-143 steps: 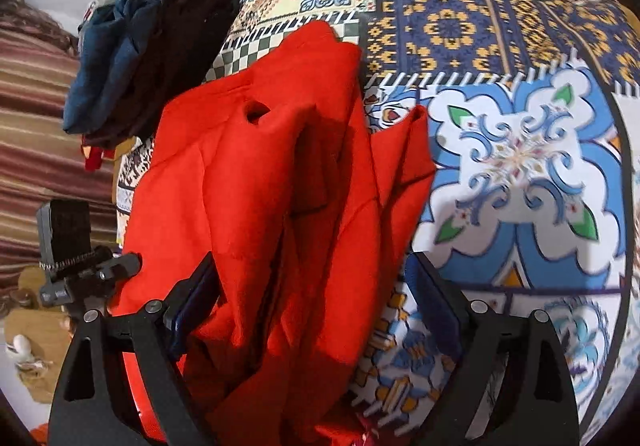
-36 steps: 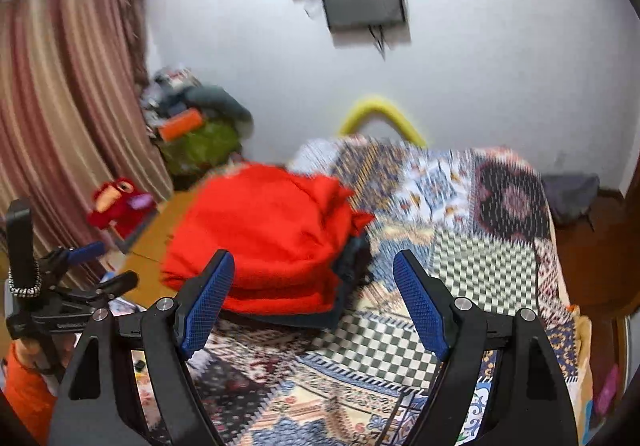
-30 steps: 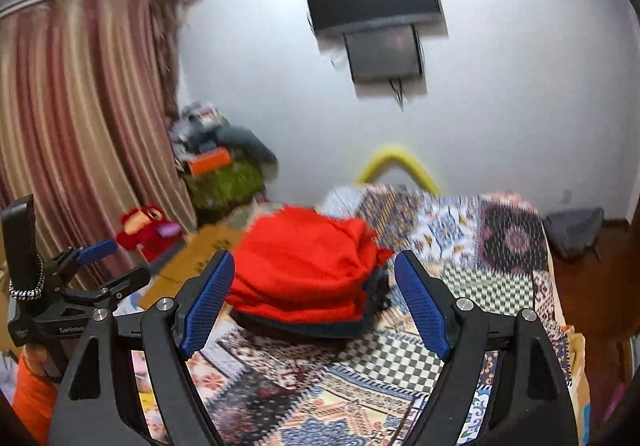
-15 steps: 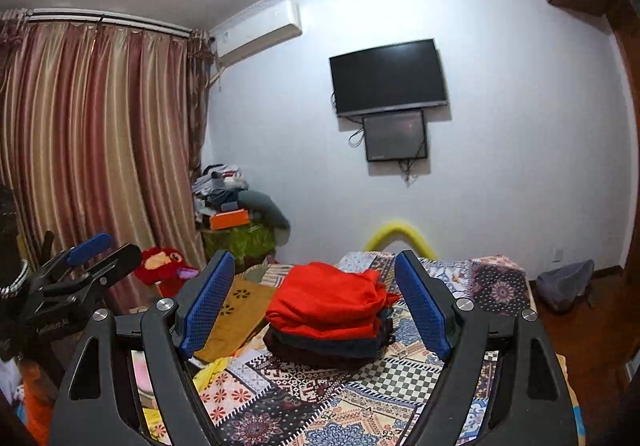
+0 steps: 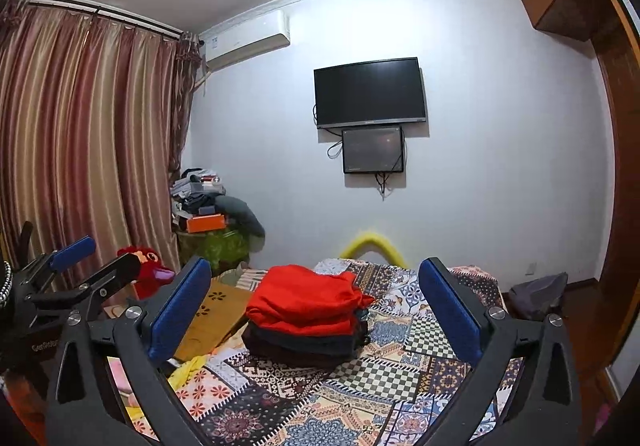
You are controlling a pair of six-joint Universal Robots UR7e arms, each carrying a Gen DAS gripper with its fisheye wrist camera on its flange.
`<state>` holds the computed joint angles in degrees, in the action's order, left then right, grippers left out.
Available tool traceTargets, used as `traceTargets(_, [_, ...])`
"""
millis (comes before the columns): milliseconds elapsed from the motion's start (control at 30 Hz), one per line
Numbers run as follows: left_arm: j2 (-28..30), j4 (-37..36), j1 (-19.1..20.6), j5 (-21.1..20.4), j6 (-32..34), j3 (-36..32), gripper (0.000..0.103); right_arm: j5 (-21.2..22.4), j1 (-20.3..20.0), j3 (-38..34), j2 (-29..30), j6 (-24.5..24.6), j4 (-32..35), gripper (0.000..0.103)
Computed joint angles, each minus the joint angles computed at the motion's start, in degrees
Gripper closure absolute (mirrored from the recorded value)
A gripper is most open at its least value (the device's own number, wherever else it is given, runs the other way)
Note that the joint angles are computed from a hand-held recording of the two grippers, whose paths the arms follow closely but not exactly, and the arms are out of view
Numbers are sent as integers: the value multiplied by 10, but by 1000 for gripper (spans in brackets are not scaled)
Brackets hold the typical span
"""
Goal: Fold large clothes
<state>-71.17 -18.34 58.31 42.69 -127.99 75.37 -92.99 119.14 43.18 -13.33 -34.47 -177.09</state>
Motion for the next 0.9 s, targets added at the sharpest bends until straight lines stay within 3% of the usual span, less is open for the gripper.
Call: traceTargets(900, [10, 7, 8, -14, -10, -9, 0, -21, 0, 35, -18, 3, 0, 0])
